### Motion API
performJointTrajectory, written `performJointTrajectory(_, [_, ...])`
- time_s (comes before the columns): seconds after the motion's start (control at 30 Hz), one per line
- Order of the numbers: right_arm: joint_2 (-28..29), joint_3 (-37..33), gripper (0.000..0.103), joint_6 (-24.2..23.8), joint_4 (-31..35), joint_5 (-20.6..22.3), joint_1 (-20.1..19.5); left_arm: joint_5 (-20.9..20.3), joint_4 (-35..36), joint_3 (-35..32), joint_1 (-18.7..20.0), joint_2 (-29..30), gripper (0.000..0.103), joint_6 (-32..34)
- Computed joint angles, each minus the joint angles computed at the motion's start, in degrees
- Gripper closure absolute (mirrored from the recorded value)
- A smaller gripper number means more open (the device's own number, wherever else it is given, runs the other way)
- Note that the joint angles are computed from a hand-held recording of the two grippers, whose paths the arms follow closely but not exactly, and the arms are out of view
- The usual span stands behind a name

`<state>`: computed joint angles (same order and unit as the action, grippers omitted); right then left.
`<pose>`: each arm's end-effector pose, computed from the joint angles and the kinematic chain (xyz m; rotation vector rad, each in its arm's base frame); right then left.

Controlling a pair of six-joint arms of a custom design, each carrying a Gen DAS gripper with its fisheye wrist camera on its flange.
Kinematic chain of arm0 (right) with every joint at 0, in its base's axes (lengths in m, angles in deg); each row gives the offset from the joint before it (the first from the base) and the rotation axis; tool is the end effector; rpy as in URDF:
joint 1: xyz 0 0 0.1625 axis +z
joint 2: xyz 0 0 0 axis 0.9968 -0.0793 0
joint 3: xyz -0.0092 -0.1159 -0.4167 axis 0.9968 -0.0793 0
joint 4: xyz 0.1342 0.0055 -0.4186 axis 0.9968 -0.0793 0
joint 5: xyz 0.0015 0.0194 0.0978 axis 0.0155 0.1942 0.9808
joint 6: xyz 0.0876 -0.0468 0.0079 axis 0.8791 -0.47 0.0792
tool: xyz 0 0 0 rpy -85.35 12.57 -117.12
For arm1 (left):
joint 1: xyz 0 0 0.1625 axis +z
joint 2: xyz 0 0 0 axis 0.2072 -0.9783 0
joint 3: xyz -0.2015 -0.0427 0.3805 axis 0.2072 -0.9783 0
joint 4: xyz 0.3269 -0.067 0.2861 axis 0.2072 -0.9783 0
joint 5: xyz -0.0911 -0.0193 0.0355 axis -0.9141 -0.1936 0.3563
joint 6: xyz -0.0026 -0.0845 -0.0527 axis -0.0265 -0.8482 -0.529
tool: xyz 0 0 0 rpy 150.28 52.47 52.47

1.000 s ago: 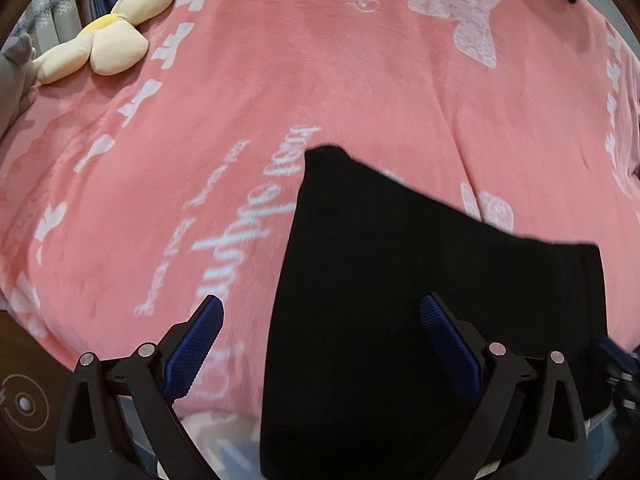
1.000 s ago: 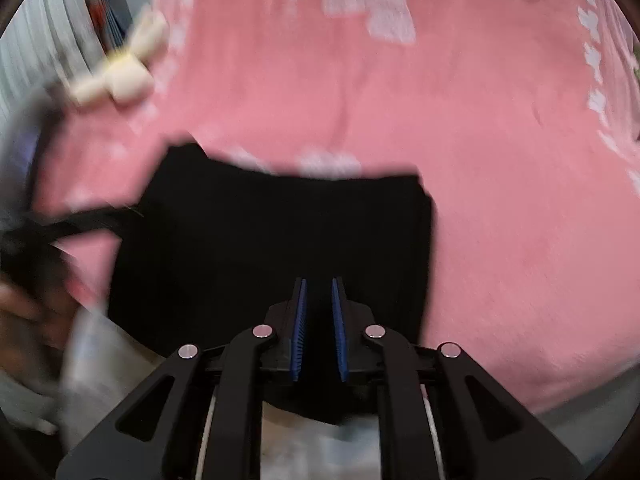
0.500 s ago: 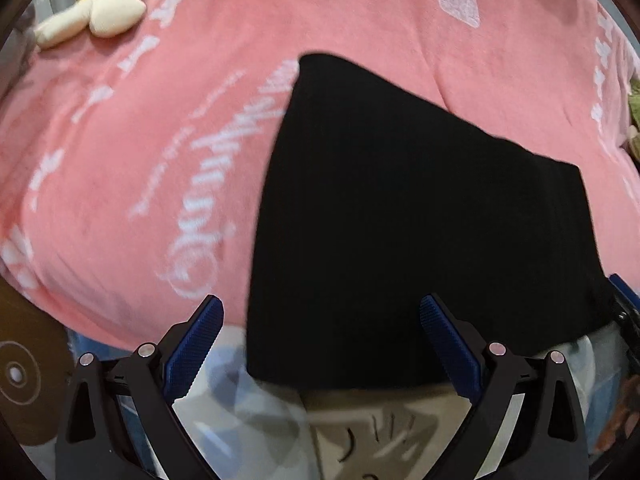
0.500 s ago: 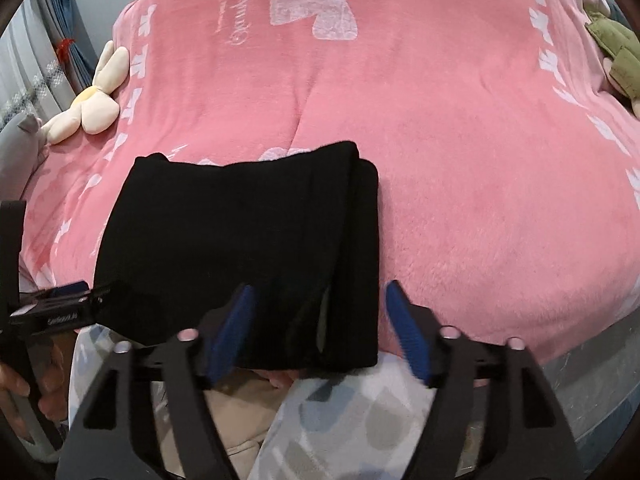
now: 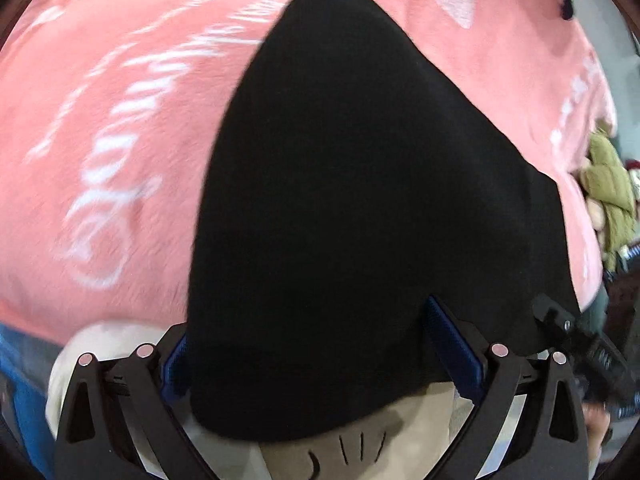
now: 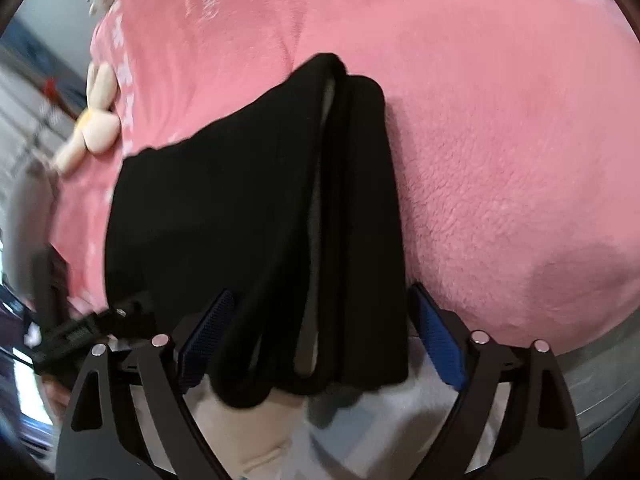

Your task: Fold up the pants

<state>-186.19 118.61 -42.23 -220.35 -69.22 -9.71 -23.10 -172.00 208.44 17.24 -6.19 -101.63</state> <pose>0.0362 -0.3764 0.3514 0.1059 -2.8600 0.6895 -0.2783 -0.3694 0.0832 0.1755 2.6522 -0.5434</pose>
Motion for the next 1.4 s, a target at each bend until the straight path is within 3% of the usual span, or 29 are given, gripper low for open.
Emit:
performJointTrajectory(0.07, [0.1, -0.2, 0.017, 0.3, 0.4, 1.9, -1.1, -0.5, -1.4, 0.1, 0.5, 0.0, 0.005, 0.7])
performJointTrajectory(0.1, [0.0, 0.0, 0.023, 0.1, 0.0, 1.9, -1.1, -0.4, -1.7, 0.2, 0.5, 0.0, 0.005, 0.9])
performJointTrajectory(0.13, [-0.3, 0.2, 0.04, -0.5, -0.2, 2.5, -1.2, -0.2, -2.2, 0.5, 0.3, -0.1, 0.006, 0.9])
performJointTrajectory(0.17, [-0.9, 0.3, 0.048, -1.2, 0.5, 3.9, -1.3, 0.1, -2.4, 0.7, -0.3, -0.2, 0.011, 1.1])
performJointTrajectory(0.2, [-1.4, 0.4, 0.06, -1.4, 0.8, 4.5, -1.3, 0.5, -2.2, 1.2, -1.0, -1.3, 0.025, 2.4])
performJointTrajectory(0.23, [-1.8, 0.5, 0.064, -1.3, 1.0, 4.3, -0.7, 0.8, -1.9, 0.9, -1.5, -1.5, 0.04, 3.7])
performJointTrajectory(0.27, [-2.5, 0.7, 0.065, -1.3, 0.5, 3.4, 0.6, 1.7, 0.2, 0.2, -2.7, -1.8, 0.046, 3.7])
performJointTrajectory(0.3, [-3.4, 1.0, 0.066, -1.3, 0.3, 3.6, 1.6, 2.0, 1.2, -0.1, -3.3, -2.0, 0.06, 3.5])
performJointTrajectory(0.4, [-5.8, 1.0, 0.068, -0.3, 0.7, 5.0, 5.1, 2.2, 1.6, 0.0, -5.4, -5.0, 0.079, 3.6])
performJointTrajectory(0.5, [-9.0, 0.6, 0.069, -0.6, 1.6, 5.0, 9.0, 1.7, -0.4, 0.5, -8.4, -8.9, 0.08, 3.5])
performJointTrajectory(0.73, [-13.9, -2.5, 0.069, 1.4, 2.9, 3.9, 19.8, 6.1, 5.8, -0.8, -17.7, -16.0, 0.081, 1.2])
performJointTrajectory(0.9, [-14.1, -5.8, 0.068, 1.3, 0.3, 4.7, 26.5, 12.1, 7.4, -3.2, -22.7, -19.3, 0.081, 4.2])
performJointTrajectory(1.0, [-11.8, -8.2, 0.068, -0.3, -3.7, 5.5, 29.7, 16.2, 5.8, -5.5, -25.8, -18.0, 0.081, 6.9])
performJointTrajectory(1.1, [-8.6, -10.5, 0.068, -3.2, -8.6, 7.3, 31.3, 19.8, -0.7, -7.9, -26.1, -16.5, 0.081, 15.2])
performJointTrajectory(1.23, [-3.0, -13.9, 0.068, -6.0, -14.2, 11.4, 30.2, 22.2, -12.5, -12.1, -23.7, -11.8, 0.08, 29.7])
performJointTrajectory(1.4, [5.7, -18.5, 0.066, -8.4, -18.2, 17.7, 24.1, 22.2, -30.7, -16.1, -17.8, -3.6, 0.079, 48.5])
